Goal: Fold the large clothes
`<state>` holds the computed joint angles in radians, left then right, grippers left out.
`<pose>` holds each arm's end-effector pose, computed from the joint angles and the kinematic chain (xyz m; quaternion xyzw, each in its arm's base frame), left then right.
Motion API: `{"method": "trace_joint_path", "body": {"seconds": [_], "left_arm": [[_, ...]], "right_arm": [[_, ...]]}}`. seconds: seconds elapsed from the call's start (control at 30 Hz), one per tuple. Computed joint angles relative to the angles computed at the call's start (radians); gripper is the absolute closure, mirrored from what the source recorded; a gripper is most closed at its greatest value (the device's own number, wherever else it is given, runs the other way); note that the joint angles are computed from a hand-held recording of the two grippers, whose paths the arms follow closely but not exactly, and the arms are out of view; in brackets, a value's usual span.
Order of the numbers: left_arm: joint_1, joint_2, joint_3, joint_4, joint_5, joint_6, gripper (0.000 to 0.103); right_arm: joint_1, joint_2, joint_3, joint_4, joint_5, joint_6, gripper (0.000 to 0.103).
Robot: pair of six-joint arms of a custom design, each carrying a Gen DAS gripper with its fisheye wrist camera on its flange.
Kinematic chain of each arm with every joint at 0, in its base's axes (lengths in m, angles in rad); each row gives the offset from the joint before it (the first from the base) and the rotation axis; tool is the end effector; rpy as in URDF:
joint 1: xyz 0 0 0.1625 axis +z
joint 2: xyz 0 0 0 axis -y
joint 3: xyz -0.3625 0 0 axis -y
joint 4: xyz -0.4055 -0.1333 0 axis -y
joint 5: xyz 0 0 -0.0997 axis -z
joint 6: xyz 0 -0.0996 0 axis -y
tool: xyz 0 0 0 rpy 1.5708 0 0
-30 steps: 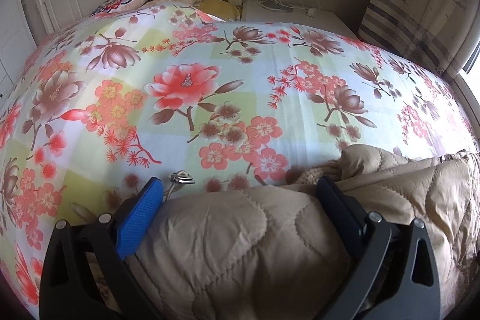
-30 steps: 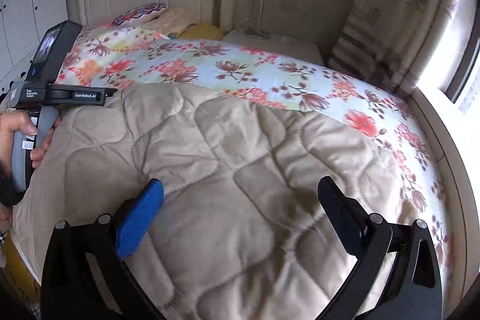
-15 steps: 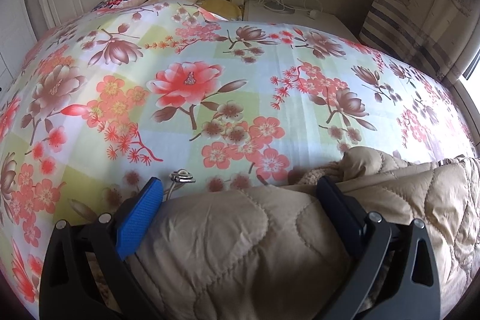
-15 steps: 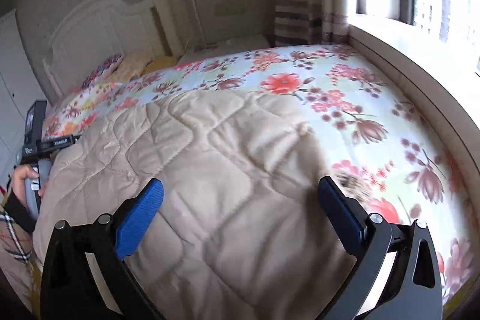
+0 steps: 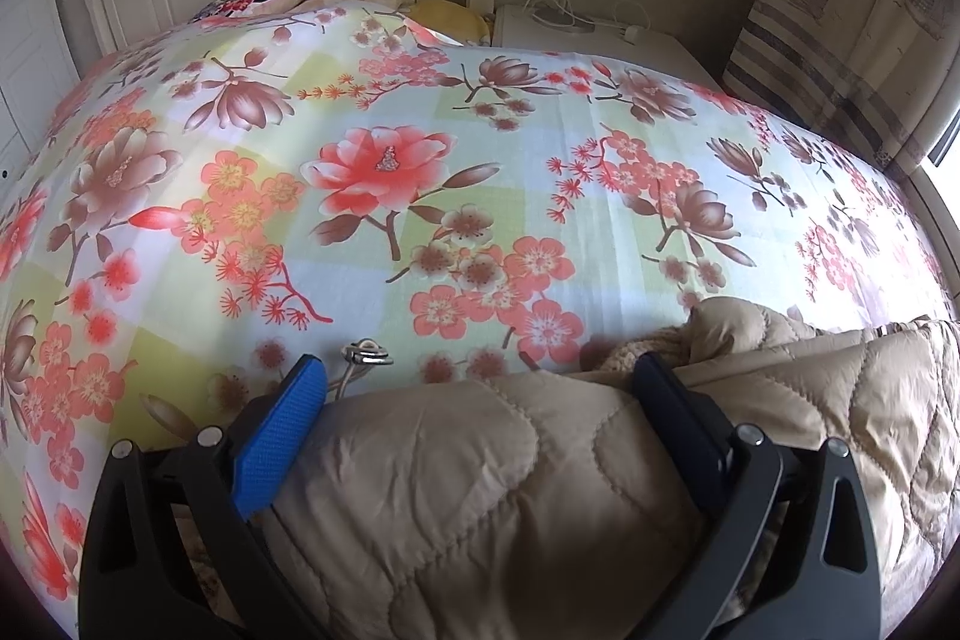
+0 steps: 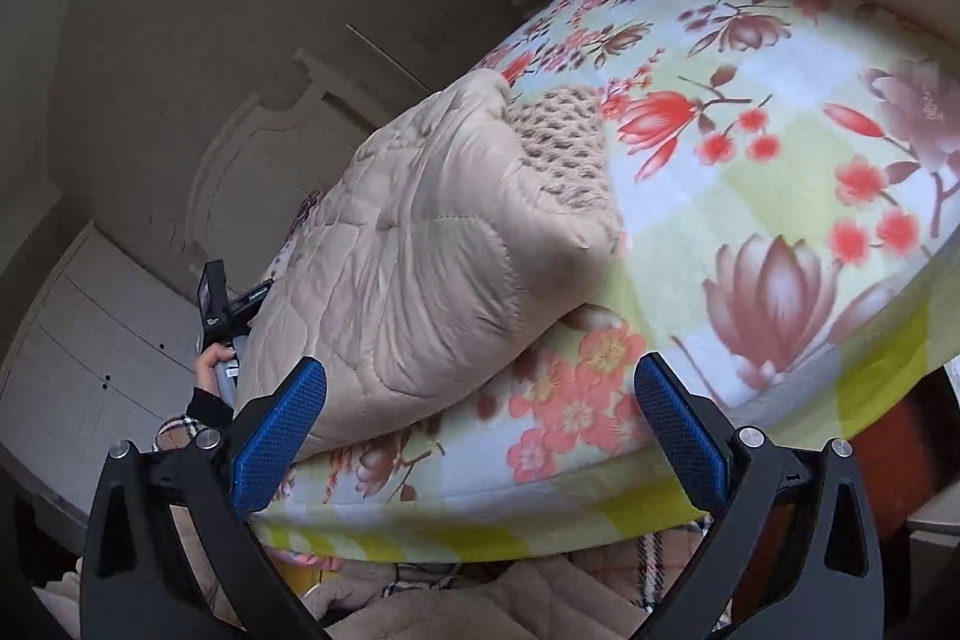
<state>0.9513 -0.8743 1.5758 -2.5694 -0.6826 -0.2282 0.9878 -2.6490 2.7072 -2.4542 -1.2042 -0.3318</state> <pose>-0.2095 -0.6564 0.1480 0.1112 0.8884 -0.2966 0.3323 0.0192 -0.2778 0.3205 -0.0403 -0.9028 0.4275 0.0243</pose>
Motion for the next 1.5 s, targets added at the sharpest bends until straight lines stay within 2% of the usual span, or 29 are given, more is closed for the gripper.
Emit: {"method": "trace_joint_path", "body": {"seconds": [0.03, 0.07, 0.13, 0.17, 0.2, 0.27, 0.33, 0.37, 0.4, 0.43, 0.47, 0.53, 0.6, 0.63, 0.67, 0.7, 0.73, 0.8, 0.83, 0.9, 0.93, 0.97, 1.03, 1.1, 1.17, 1.23, 1.3, 1.4, 1.5], "left_arm": [[0.001, 0.0, 0.0, 0.0, -0.001, 0.001, 0.002], [0.001, -0.001, 0.0, 0.003, -0.001, 0.0, 0.002], [0.001, 0.0, 0.0, 0.003, -0.001, -0.001, 0.002], [0.001, 0.001, -0.002, 0.005, 0.0, -0.001, 0.002], [0.001, 0.001, -0.002, 0.01, 0.0, -0.004, 0.002], [0.0, -0.001, 0.001, 0.009, 0.003, -0.006, 0.002], [0.0, -0.001, 0.001, 0.01, 0.005, -0.009, 0.002], [0.001, 0.0, 0.0, 0.01, 0.004, -0.009, 0.002], [0.002, 0.0, -0.001, 0.009, 0.003, -0.009, 0.002], [0.001, 0.0, 0.0, 0.007, 0.005, -0.01, 0.002], [-0.001, 0.001, 0.001, 0.003, 0.01, -0.008, 0.002], [-0.013, 0.006, 0.005, 0.0, 0.041, -0.002, 0.002], [-0.038, 0.015, 0.007, 0.005, 0.11, 0.004, 0.002], [-0.068, 0.027, 0.014, -0.025, 0.194, 0.022, 0.003], [-0.099, 0.038, 0.027, -0.096, 0.242, 0.068, 0.003], [-0.132, 0.045, 0.044, -0.197, 0.249, 0.128, 0.002], [-0.158, 0.045, 0.052, -0.255, 0.214, 0.169, 0.002], [-0.201, 0.064, 0.041, -0.281, 0.178, 0.209, 0.002], [-0.229, 0.108, 0.011, -0.28, 0.206, 0.246, 0.002], [-0.262, 0.219, -0.077, -0.211, 0.311, 0.276, 0.002], [-0.263, 0.261, -0.119, -0.113, 0.354, 0.232, 0.002], [-0.255, 0.301, -0.158, -0.008, 0.373, 0.167, 0.002], [-0.237, 0.35, -0.206, 0.156, 0.346, 0.071, 0.002], [-0.25, 0.356, -0.201, 0.153, 0.36, 0.048, 0.002], [-0.267, 0.355, -0.189, 0.06, 0.356, 0.113, 0.002], [-0.297, 0.348, -0.139, -0.148, 0.405, 0.226, 0.002], [-0.335, 0.304, -0.05, -0.33, 0.396, 0.317, 0.002], [-0.418, 0.165, 0.183, -0.479, 0.366, 0.294, 0.002], [-0.496, 0.065, 0.375, -0.491, 0.352, 0.217, 0.002]], "right_arm": [[0.035, 0.088, -0.021, -0.043, -0.011, 0.022, 0.004], [0.088, 0.192, -0.047, -0.108, -0.054, 0.061, 0.004], [0.232, 0.38, -0.086, -0.315, -0.243, 0.151, 0.004], [0.297, 0.473, -0.119, -0.375, -0.328, 0.176, 0.004], [0.336, 0.555, -0.152, -0.42, -0.37, 0.207, 0.004], [0.352, 0.655, -0.172, -0.543, -0.378, 0.262, 0.004], [0.388, 0.767, -0.189, -0.69, -0.422, 0.259, 0.004], [0.389, 0.794, -0.185, -0.742, -0.414, 0.241, 0.018], [0.37, 0.803, -0.165, -0.798, -0.364, 0.239, 0.033], [0.328, 0.792, -0.137, -0.839, -0.273, 0.233, 0.048], [0.3, 0.788, -0.118, -0.878, -0.223, 0.215, 0.054], [0.269, 0.759, -0.079, -0.911, -0.16, 0.178, 0.06], [0.258, 0.721, -0.05, -0.91, -0.138, 0.154, 0.06], [0.254, 0.703, -0.039, -0.902, -0.132, 0.14, 0.06], [0.249, 0.681, -0.03, -0.888, -0.126, 0.122, 0.06], [0.223, 0.624, -0.017, -0.841, -0.103, 0.1, 0.06], [0.213, 0.609, -0.012, -0.823, -0.092, 0.088, 0.06], [0.187, 0.587, -0.004, -0.802, -0.063, 0.078, 0.06], [0.178, 0.574, -0.001, -0.79, -0.052, 0.076, 0.06], [0.167, 0.544, 0.003, -0.766, -0.04, 0.071, 0.06], [0.163, 0.524, 0.007, -0.756, -0.032, 0.068, 0.06], [0.157, 0.502, 0.011, -0.75, -0.021, 0.068, 0.06], [0.137, 0.432, 0.026, -0.715, 0.013, 0.075, 0.06], [0.132, 0.386, 0.021, -0.669, 0.017, 0.071, 0.06], [0.131, 0.364, 0.022, -0.66, 0.004, 0.067, 0.06], [0.12, 0.333, 0.028, -0.633, 0.002, 0.066, 0.06], [0.125, 0.325, 0.031, -0.632, -0.012, 0.058, 0.06], [0.15, 0.342, 0.027, -0.653, -0.052, 0.066, 0.06], [0.18, 0.372, 0.013, -0.673, -0.094, 0.076, 0.06]]}}
